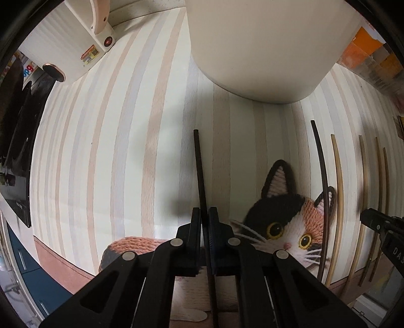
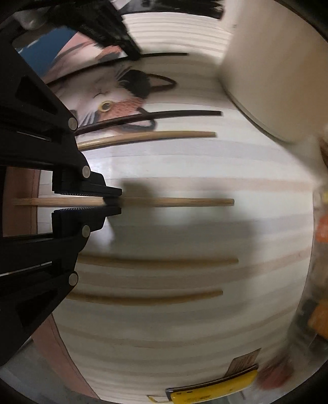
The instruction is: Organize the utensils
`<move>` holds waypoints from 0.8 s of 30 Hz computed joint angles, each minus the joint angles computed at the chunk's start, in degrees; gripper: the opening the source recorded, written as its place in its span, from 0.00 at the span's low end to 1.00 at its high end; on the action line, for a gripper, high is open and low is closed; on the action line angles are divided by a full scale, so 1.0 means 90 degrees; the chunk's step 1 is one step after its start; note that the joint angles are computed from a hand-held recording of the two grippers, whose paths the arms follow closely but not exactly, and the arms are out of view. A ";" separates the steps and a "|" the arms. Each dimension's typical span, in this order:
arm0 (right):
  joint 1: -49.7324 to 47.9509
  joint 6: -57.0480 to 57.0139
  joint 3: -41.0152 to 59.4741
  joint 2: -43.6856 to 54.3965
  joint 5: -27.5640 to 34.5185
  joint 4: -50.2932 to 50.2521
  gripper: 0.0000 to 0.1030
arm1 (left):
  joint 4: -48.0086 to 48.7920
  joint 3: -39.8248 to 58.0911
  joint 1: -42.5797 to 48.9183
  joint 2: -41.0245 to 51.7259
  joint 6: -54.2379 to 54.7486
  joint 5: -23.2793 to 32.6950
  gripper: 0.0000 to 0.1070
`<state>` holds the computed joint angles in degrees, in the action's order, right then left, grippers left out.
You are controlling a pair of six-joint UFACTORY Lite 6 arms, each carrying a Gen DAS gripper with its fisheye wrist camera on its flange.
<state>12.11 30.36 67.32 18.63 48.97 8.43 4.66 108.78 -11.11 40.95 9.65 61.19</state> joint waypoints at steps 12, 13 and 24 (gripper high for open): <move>0.0168 0.0106 0.1444 0.1056 0.0848 -0.0161 0.08 | -0.0155 -0.0731 0.0164 -0.0277 0.0132 -0.0451 0.04; 0.0166 0.0078 0.1539 0.1140 0.0913 -0.0173 0.08 | -0.0164 -0.0662 0.0180 -0.0232 0.0159 -0.0419 0.04; 0.0189 0.0282 0.2912 0.2225 0.1281 -0.0308 0.07 | 0.0098 -0.0816 0.0018 -0.0436 -0.0093 -0.0715 0.03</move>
